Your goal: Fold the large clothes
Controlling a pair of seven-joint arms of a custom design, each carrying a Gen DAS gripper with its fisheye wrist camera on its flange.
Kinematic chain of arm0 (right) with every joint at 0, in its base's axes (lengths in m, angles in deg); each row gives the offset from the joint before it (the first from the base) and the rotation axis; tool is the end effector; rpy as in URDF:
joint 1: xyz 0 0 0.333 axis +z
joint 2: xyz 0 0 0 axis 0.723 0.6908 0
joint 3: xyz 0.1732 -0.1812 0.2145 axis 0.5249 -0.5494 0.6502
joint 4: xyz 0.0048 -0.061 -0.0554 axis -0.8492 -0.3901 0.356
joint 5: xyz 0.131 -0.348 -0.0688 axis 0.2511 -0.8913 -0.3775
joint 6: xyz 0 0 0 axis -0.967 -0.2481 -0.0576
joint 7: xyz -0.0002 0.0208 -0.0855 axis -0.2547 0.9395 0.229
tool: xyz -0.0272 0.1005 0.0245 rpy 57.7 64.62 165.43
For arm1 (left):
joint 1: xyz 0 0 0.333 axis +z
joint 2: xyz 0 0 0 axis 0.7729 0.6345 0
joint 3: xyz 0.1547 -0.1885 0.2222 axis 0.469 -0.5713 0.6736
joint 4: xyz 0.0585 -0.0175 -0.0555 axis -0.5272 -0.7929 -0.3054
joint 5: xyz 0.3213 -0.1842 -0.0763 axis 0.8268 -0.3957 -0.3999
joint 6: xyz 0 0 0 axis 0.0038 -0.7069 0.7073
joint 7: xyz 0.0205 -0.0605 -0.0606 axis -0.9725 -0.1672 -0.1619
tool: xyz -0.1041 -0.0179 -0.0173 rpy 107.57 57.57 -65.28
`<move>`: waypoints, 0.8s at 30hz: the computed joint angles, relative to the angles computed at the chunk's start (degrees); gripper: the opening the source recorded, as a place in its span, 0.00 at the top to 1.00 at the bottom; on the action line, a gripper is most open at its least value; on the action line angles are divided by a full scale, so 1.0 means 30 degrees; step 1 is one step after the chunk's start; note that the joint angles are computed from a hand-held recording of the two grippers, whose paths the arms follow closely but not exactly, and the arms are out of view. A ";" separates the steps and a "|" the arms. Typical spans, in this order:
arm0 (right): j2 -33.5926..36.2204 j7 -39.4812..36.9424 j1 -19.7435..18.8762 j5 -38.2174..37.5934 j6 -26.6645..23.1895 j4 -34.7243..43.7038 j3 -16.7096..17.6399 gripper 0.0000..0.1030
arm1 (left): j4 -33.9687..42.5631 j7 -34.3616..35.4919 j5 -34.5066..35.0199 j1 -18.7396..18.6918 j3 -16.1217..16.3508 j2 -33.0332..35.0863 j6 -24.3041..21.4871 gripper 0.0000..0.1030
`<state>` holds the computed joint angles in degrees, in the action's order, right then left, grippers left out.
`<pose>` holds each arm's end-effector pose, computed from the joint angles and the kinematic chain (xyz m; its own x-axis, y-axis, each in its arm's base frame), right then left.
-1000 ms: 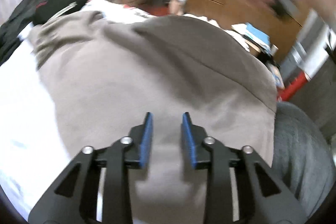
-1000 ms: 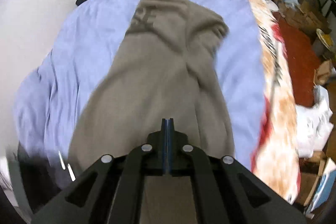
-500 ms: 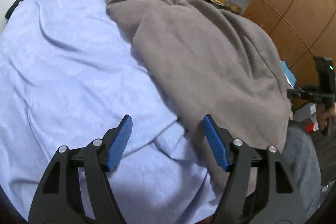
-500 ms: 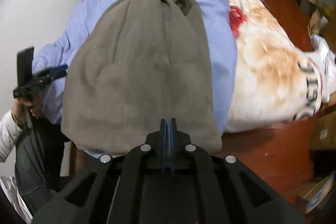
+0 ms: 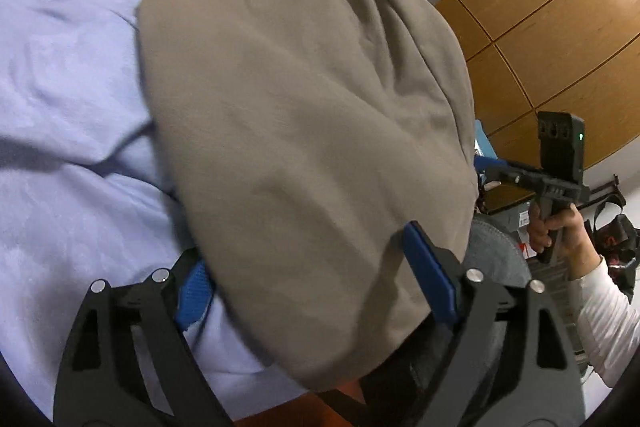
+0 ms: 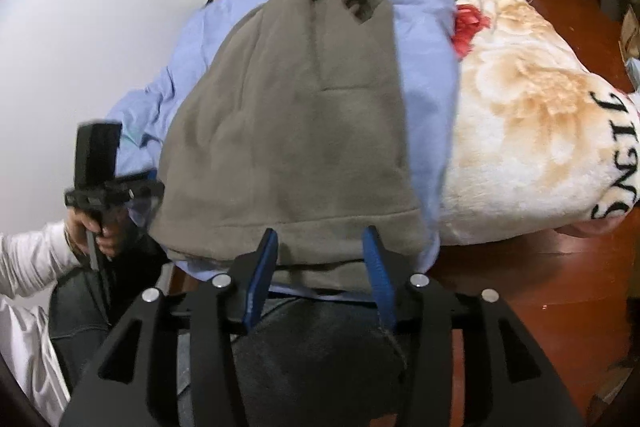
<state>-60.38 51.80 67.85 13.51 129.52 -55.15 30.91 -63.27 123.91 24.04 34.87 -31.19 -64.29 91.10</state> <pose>0.4695 0.2196 0.5541 0.3132 -0.8047 -0.5043 -0.9062 -0.0944 -0.4122 0.4359 -0.1883 0.5164 -0.2943 -0.8016 0.5205 -0.9188 0.0874 -0.3850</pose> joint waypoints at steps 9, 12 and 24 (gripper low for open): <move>-0.0193 -0.1066 -0.0285 0.4411 0.0509 -0.1572 -0.0984 0.44 | 0.0842 0.2063 -0.3154 -0.0801 0.0674 0.0119 -0.0721 0.18; 0.0112 -0.1374 -0.0244 0.5477 0.0584 -0.1568 -0.0734 0.43 | 0.2181 0.0694 -0.3019 -0.0098 0.0470 0.1836 -0.2487 0.16; -0.0629 -0.1407 -0.0097 0.5971 0.0864 -0.2224 -0.0329 0.35 | 0.2972 0.1142 -0.5896 0.1147 0.0619 0.1024 -0.5572 0.16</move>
<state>-62.27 47.58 67.55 31.43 132.11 -61.82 29.92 -54.36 127.34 6.36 38.31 -29.34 -61.22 74.38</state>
